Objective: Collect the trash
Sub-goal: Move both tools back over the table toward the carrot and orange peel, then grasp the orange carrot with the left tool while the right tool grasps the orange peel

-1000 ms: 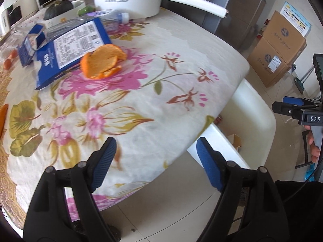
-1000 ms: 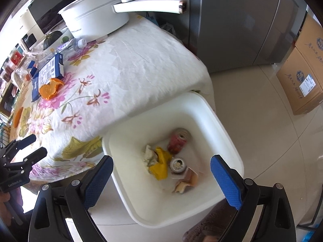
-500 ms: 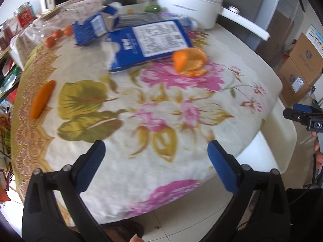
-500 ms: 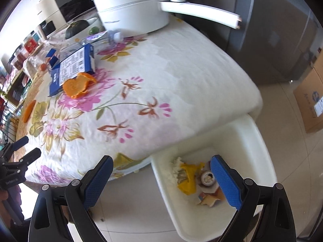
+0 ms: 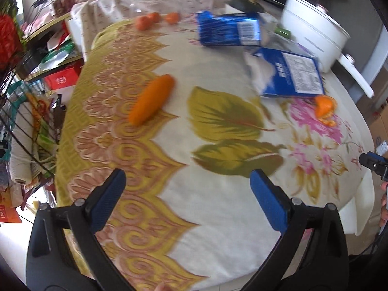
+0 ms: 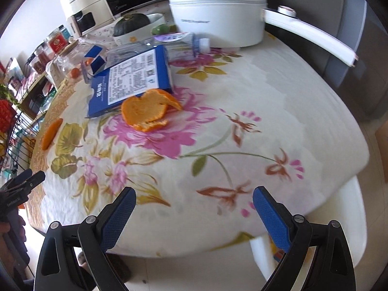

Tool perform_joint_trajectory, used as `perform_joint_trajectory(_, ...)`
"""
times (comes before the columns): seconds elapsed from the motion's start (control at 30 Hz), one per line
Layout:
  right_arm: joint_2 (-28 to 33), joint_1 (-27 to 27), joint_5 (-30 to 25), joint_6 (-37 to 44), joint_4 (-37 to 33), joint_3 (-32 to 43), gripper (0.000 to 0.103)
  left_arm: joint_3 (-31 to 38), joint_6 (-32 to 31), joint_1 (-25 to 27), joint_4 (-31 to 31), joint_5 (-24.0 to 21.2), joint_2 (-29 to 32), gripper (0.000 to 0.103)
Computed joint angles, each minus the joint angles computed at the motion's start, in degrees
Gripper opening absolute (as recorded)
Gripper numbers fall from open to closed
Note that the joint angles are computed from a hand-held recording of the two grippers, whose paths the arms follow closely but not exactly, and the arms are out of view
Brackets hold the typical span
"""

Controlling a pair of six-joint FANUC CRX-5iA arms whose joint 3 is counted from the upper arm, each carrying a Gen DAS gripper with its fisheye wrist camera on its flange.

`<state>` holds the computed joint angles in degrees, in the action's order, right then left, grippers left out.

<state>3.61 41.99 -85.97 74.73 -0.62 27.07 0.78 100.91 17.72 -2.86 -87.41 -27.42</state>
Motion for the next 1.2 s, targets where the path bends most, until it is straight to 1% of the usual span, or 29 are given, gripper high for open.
perform_joint_trajectory(0.1, 0.9, 1.3, 1.7, -0.4, 0.1, -0.1, 0.098, -2.8, -3.5, 6.5, 2.6, 2.1, -1.9, 0.102)
perform_joint_trajectory(0.17, 1.6, 2.1, 2.7, -0.5, 0.2, -0.2, 0.098, -4.1, -5.1, 9.3, 4.2, 3.1, -2.3, 0.102)
perform_joint_trajectory(0.33, 3.5, 3.6, 5.3, -0.5, 0.9, -0.4, 0.098, -6.6, -8.2, 14.7, 8.2, 5.8, -2.2, 0.102)
perform_joint_trajectory(0.4, 4.3, 4.0, 6.4, -0.5, 1.3, -0.6, 0.099, -7.6, -9.1, 16.1, 9.8, 6.8, -2.1, 0.102)
perform_joint_trajectory(0.47, 4.5, 4.8, 8.9, -0.5, 3.6, -1.8, 0.099, -8.7, -11.0, 17.3, 12.0, 7.8, -1.9, 0.102)
perform_joint_trajectory(0.53, 4.7, 5.4, 11.0, -0.5, 5.3, -2.7, 0.100, -8.5, -10.7, 16.1, 10.8, 9.1, -1.6, 0.102)
perform_joint_trajectory(0.63, 5.1, 6.4, 14.1, -1.9, 8.2, -4.2, 0.103, -7.8, -8.6, 14.0, 8.7, 10.9, -0.5, 0.102)
perform_joint_trajectory(0.7, 5.4, 7.0, 15.9, -2.7, 10.0, -5.0, 0.103, -7.5, -7.6, 12.6, 7.8, 11.9, 0.1, 0.102)
perform_joint_trajectory(0.77, 5.8, 7.3, 16.6, -2.7, 11.2, -5.1, 0.103, -6.8, -7.1, 10.5, 5.7, 12.5, 0.9, 0.101)
perform_joint_trajectory(0.83, 6.3, 7.4, 17.2, -2.3, 11.7, -5.0, 0.103, -6.0, -7.1, 8.2, 3.1, 12.9, 1.6, 0.099)
perform_joint_trajectory(0.87, 6.5, 7.3, 17.6, -2.3, 11.7, -4.9, 0.103, -5.6, -7.0, 7.4, 2.0, 13.1, 1.9, 0.095)
perform_joint_trajectory(0.9, 6.6, 7.1, 18.0, -2.3, 11.4, -4.8, 0.103, -5.4, -7.0, 7.3, 1.7, 13.2, 2.1, 0.087)
perform_joint_trajectory(0.93, 6.6, 6.9, 18.3, -2.1, 10.9, -4.7, 0.103, -5.7, -7.7, 8.0, 2.8, 14.0, 1.8, 0.083)
perform_joint_trajectory(0.97, 6.6, 6.7, 18.4, -2.1, 10.4, -4.4, 0.103, -6.1, -8.1, 8.5, 3.6, 14.7, 1.7, 0.076)
perform_joint_trajectory(1.0, 6.8, 6.5, 18.4, -1.9, 9.8, -3.9, 0.102, -6.4, -8.2, 9.0, 4.3, 15.1, 1.6, 0.071)
perform_joint_trajectory(1.03, 6.9, 6.5, 18.5, -1.7, 9.3, -3.6, 0.100, -6.6, -8.3, 9.4, 4.7, 15.5, 1.5, 0.069)
perform_joint_trajectory(1.07, 7.0, 6.4, 18.6, -1.5, 9.0, -3.3, 0.098, -6.8, -8.4, 9.8, 5.0, 15.8, 1.4, 0.063)
perform_joint_trajectory(1.1, 7.2, 6.5, 18.5, -1.4, 9.1, -3.1, 0.092, -6.8, -8.5, 10.0, 5.3, 15.9, 1.4, 0.054)
perform_joint_trajectory(1.13, 7.2, 6.6, 18.4, -1.3, 9.5, -3.0, 0.084, -6.8, -8.4, 9.9, 5.3, 16.0, 1.4, 0.050)
perform_joint_trajectory(1.17, 7.4, 7.0, 18.4, -1.4, 9.8, -2.8, 0.080, -6.8, -8.5, 10.0, 5.3, 15.9, 1.4, 0.041)
perform_joint_trajectory(1.2, 7.4, 7.0, 18.3, -1.1, 9.4, -2.7, 0.071, -6.9, -9.2, 10.2, 5.9, 15.8, 1.3, 0.035)
